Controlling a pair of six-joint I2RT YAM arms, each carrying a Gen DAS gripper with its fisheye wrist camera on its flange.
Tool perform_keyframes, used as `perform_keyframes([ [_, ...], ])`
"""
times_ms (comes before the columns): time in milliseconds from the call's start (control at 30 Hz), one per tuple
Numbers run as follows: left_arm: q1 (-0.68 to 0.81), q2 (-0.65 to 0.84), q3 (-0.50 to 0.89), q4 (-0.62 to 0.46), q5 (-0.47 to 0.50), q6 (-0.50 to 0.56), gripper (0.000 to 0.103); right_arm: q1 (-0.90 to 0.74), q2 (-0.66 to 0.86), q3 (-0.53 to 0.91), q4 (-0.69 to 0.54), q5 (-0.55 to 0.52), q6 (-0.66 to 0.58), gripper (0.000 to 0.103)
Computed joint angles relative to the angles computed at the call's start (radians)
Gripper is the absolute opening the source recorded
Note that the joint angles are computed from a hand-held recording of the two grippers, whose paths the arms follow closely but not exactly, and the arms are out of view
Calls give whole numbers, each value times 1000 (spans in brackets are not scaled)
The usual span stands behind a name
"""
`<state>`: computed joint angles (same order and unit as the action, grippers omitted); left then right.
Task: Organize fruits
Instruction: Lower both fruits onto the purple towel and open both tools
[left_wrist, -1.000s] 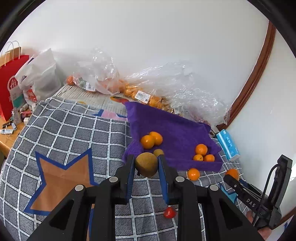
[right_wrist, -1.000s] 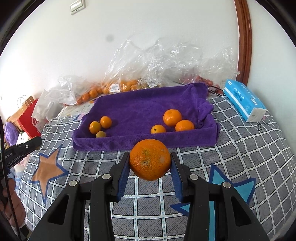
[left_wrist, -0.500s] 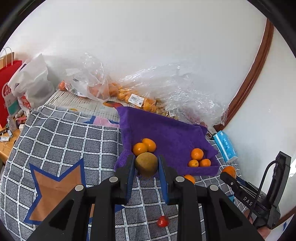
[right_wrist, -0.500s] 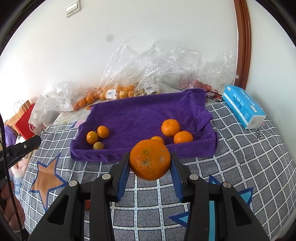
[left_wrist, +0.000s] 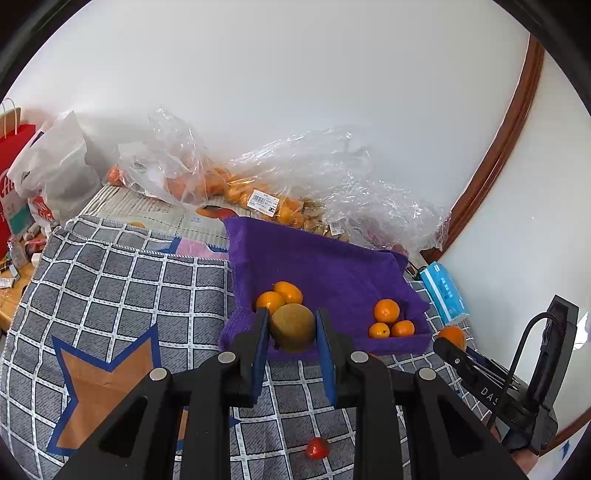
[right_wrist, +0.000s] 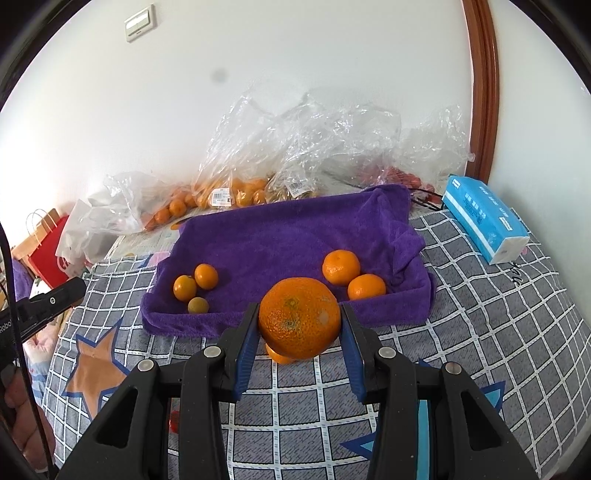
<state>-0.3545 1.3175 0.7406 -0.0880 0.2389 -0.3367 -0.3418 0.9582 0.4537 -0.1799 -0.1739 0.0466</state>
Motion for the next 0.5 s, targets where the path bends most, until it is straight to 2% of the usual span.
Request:
perform_keyframes([
  [500,-8,113,80,13,1,10,24,11,106,46,73,15,-1,42],
])
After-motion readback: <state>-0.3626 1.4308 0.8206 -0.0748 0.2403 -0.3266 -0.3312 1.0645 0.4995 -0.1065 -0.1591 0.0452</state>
